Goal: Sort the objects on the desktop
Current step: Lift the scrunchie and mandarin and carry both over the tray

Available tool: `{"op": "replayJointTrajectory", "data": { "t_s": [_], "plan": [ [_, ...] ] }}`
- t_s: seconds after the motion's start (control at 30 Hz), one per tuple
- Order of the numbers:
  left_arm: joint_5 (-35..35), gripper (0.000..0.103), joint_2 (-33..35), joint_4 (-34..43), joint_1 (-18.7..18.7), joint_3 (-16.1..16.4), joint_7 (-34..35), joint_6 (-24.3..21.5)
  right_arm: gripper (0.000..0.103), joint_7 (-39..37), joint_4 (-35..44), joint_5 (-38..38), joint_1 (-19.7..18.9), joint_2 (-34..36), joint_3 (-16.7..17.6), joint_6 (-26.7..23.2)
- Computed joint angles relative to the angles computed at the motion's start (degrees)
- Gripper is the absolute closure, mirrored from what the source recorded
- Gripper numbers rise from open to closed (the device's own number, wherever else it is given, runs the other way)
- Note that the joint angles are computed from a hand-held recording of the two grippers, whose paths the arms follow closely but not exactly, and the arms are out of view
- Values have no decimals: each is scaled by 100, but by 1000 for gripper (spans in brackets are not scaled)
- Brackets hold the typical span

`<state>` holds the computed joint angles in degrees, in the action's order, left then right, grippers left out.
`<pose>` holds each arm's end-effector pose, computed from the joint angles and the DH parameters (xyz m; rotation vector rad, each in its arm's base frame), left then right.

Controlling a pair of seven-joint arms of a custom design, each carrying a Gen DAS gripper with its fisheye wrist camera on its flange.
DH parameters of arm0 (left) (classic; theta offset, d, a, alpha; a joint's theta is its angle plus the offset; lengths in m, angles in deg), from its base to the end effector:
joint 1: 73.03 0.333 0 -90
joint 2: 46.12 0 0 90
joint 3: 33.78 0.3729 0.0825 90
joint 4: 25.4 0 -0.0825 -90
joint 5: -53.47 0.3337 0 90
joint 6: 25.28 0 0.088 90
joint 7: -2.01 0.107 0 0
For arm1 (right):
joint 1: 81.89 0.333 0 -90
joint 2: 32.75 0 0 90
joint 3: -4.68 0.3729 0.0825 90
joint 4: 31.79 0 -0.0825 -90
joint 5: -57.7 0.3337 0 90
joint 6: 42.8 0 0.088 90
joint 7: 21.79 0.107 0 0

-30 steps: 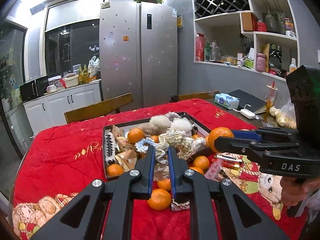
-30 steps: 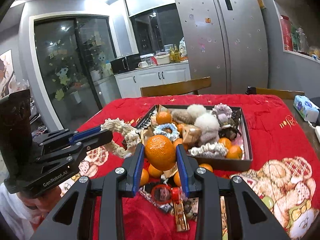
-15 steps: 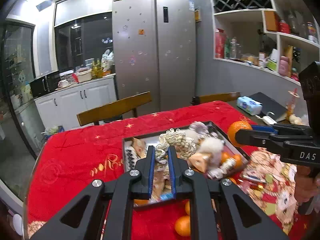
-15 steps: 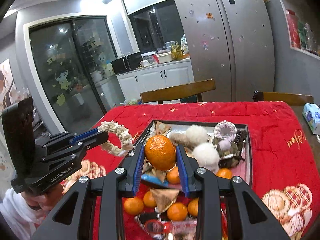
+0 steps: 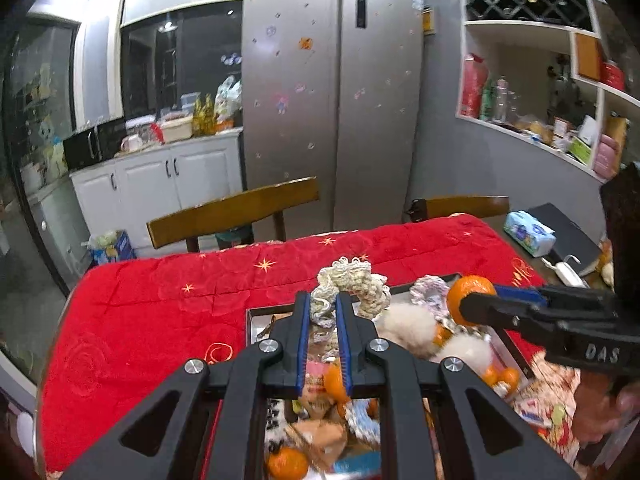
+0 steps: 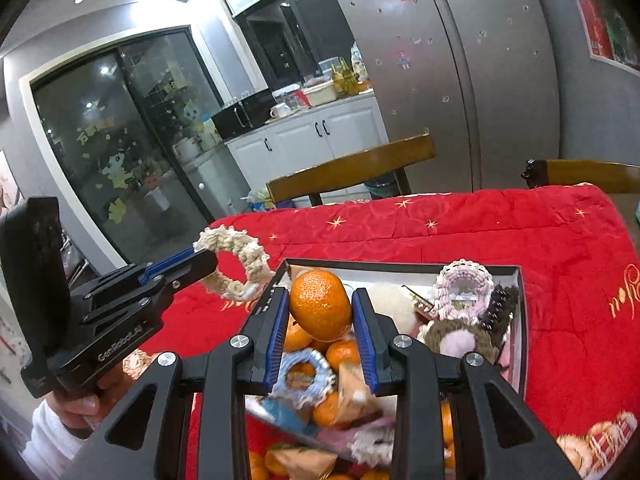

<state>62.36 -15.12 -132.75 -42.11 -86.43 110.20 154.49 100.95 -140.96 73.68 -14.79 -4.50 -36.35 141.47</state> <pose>0.6476 -0.1349 0.5107 -1.1818 2.1514 -1.1733 0.5597 0.3466 0.4931 -1.4161 1.7045 -0.4856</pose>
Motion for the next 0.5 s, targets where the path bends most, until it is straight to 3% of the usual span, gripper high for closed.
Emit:
{"op": "replayJointTrajectory", "data": {
  "t_s": [0.07, 0.17, 0.2, 0.3, 0.4, 0.5],
  "plan": [
    [15, 89, 16, 325, -663, 719, -198, -62, 72, -33, 136, 54, -514, -1, 506, -12],
    [-174, 89, 289, 935, -1225, 1221, -320, -593, 72, -287, 290, 270, -1215, -13, 1230, 9],
    [-261, 89, 370, 1062, -1305, 1273, -297, -701, 72, -131, 309, 57, -1343, -1, 1317, 29],
    [-490, 89, 577, 1367, -1539, 1458, -222, -927, 72, -47, 491, -5, -1242, 182, 1037, -156],
    [-658, 89, 740, 1614, -1789, 1691, -129, -1101, 72, 141, 645, -184, -1351, 274, 991, -459],
    [-898, 89, 872, 1774, -1836, 1726, 60, -1351, 72, 318, 791, -419, -1473, 362, 973, -779]
  ]
}}
